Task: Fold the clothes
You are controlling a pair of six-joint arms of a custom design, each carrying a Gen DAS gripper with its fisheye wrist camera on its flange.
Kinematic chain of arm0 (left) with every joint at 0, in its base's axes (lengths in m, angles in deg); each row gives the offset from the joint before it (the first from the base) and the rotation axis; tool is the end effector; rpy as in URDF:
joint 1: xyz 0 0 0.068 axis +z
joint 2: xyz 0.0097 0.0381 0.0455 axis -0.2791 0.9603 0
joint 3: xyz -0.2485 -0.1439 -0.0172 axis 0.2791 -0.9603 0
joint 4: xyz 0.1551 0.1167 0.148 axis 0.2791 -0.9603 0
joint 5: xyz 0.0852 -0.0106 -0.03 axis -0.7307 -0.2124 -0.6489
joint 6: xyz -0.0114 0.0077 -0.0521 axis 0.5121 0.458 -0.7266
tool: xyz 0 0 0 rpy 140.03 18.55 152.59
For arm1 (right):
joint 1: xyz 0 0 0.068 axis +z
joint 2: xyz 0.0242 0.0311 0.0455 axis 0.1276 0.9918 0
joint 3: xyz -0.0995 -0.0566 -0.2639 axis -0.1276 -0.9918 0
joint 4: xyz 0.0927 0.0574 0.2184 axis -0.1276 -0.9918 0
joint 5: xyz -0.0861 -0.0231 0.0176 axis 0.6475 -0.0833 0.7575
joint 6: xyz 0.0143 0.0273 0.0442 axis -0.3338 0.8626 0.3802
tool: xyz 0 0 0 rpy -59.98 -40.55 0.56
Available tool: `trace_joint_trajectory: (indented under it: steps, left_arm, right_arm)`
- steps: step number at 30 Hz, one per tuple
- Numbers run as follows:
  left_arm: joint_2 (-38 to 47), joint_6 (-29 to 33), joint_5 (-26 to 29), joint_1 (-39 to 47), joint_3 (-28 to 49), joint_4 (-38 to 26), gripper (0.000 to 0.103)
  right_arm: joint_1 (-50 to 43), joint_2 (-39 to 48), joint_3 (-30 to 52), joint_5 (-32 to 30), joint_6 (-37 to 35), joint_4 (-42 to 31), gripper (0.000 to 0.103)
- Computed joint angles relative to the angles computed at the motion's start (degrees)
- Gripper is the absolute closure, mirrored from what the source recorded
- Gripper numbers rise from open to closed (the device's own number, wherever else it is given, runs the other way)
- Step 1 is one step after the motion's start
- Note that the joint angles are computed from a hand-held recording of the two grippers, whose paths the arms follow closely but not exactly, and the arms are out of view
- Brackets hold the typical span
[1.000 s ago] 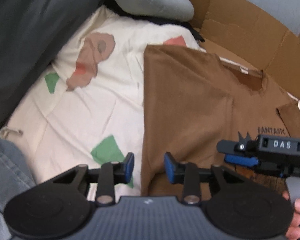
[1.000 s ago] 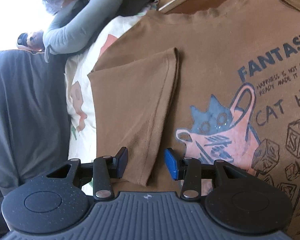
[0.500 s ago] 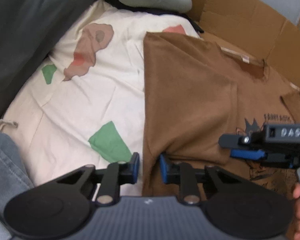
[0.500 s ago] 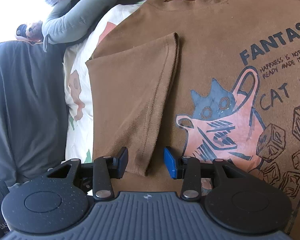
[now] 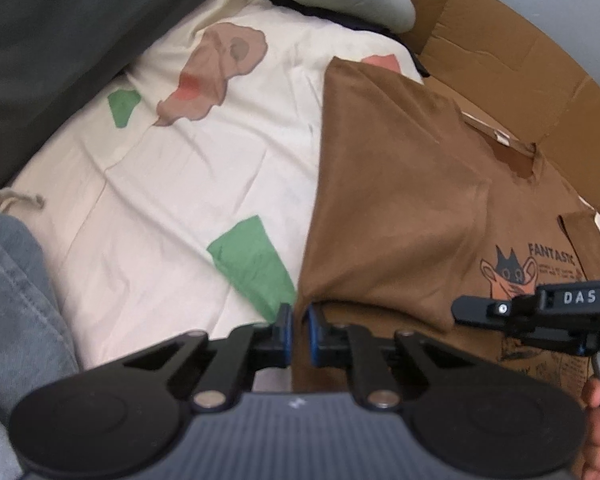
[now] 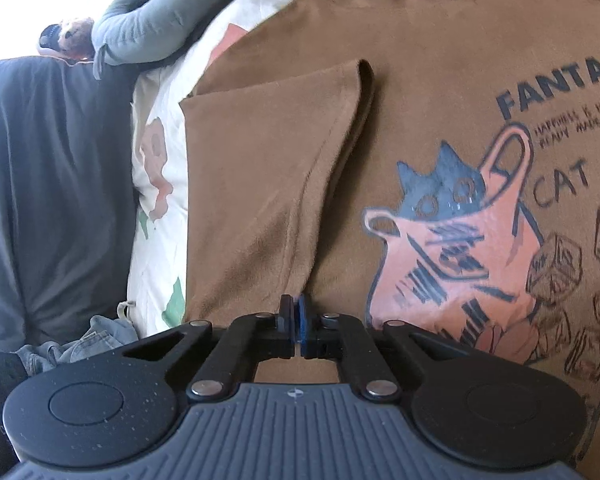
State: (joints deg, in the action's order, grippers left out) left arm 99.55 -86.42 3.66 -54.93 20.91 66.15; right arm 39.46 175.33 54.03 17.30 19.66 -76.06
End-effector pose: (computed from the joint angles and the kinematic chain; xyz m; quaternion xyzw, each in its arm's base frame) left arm 0.2244 -0.1694 0.1466 -0.0662 0.9617 -0.0704 0.2566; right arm 0.2312 0.1704 0.1113 -0.1044 0.9098 0.3963 0.0653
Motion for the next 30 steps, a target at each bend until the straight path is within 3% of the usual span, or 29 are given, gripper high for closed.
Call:
trace_joint_trajectory:
  steps: [3,6,9,10,22,26,30]
  left_arm:
    - [-0.5,0.0,0.0,-0.1,-0.5,0.3,0.096]
    - [-0.9,-0.3,0.0,0.0,-1.4,1.0,0.096]
    - [-1.1,-0.5,-0.1,-0.2,-1.7,1.1,0.097]
    - [-1.3,-0.5,-0.2,-0.3,-1.7,1.0,0.097]
    - [-1.0,-1.5,-2.7,-2.5,0.0,-3.2,0.097]
    - [0.0,-3.0,0.0,-1.1,1.0,-6.0,0.094]
    - [-1.9,-2.2,-1.8,-1.3,2.8,-11.2,0.093]
  right_arm:
    - [0.7,0.0,-0.1,-0.6,-0.8,-0.4,0.085]
    - [2.2,0.5,0.1,0.1,-1.6,-0.2,0.083]
    - [2.7,0.7,0.6,0.3,-1.4,-0.4,0.092]
    - [2.5,0.2,0.6,0.3,-1.1,-0.6,0.102]
    - [-1.8,-6.5,0.4,-3.3,2.7,-2.1,0.103]
    - [-1.7,-6.8,1.7,-3.0,-0.1,-5.9,0.103]
    - [-1.5,-5.9,3.1,1.0,-5.2,-11.4,0.101]
